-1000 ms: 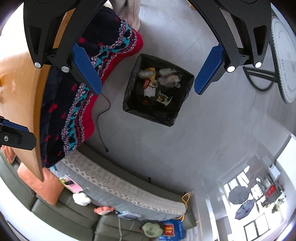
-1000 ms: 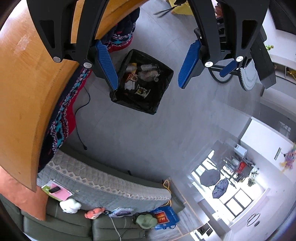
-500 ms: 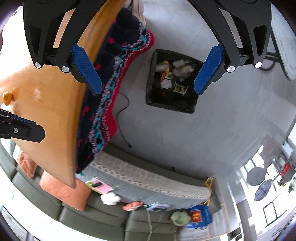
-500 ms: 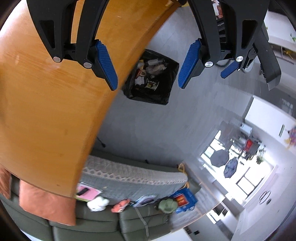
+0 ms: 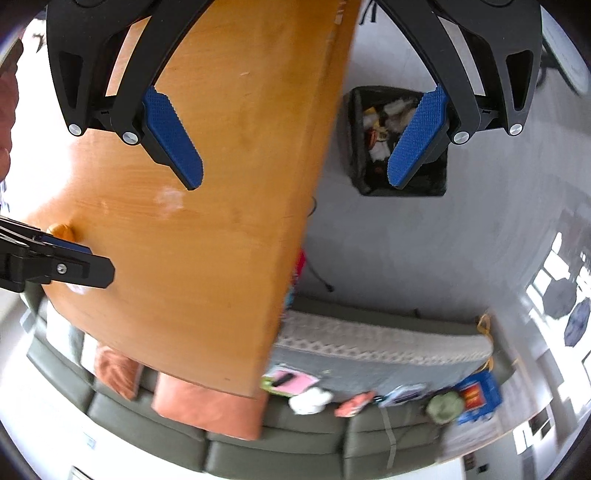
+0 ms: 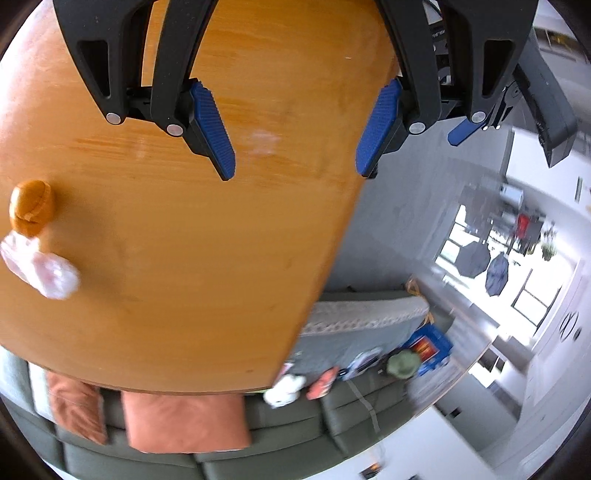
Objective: Collect trash
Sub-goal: 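Move both open tools back over the table toward the orange peel and bag, then grasp the orange peel with the right tool while the left tool grasps the clear plastic bag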
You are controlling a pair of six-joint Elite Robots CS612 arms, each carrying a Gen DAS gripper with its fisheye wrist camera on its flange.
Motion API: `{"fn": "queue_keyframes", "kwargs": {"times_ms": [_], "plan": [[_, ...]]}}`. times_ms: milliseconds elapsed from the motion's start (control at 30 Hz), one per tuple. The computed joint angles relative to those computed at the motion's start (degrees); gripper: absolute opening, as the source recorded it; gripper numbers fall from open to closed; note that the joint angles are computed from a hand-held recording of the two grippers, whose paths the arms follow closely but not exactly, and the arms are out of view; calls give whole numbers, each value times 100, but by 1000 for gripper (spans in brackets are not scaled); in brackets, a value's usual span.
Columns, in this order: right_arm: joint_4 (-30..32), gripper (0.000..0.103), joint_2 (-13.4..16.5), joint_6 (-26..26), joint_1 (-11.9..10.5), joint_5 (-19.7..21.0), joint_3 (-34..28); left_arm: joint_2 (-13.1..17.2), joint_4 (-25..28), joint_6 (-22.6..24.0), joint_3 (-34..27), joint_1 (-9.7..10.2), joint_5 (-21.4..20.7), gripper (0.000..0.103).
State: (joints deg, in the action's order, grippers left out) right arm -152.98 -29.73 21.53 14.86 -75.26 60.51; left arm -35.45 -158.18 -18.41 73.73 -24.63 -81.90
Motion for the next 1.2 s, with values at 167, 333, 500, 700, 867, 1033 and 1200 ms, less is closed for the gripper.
{"fn": "queue_keyframes", "kwargs": {"times_ms": [167,333,500,700,867,1033,1200], "plan": [[-247,69,-174,221,-197,-65,405,141,191,358,-319,-170,-64,97],[-438,69,-326,380,-368,-285,747,312,358,589,-679,-303,-207,97],[-579,69,-442,530,-538,-381,1047,513,592,702,-1087,-419,-349,97],[-658,69,-486,755,-730,-459,1230,719,842,912,-1502,-522,-490,97],[-513,69,-460,950,-820,-799,1233,891,1129,1061,-1850,-589,-585,97],[-196,69,-328,1080,-898,-982,1071,1061,1404,1213,-2190,-624,-704,97],[171,69,-143,1092,-946,-992,779,1265,1699,1247,-2585,-627,-767,97]]}}
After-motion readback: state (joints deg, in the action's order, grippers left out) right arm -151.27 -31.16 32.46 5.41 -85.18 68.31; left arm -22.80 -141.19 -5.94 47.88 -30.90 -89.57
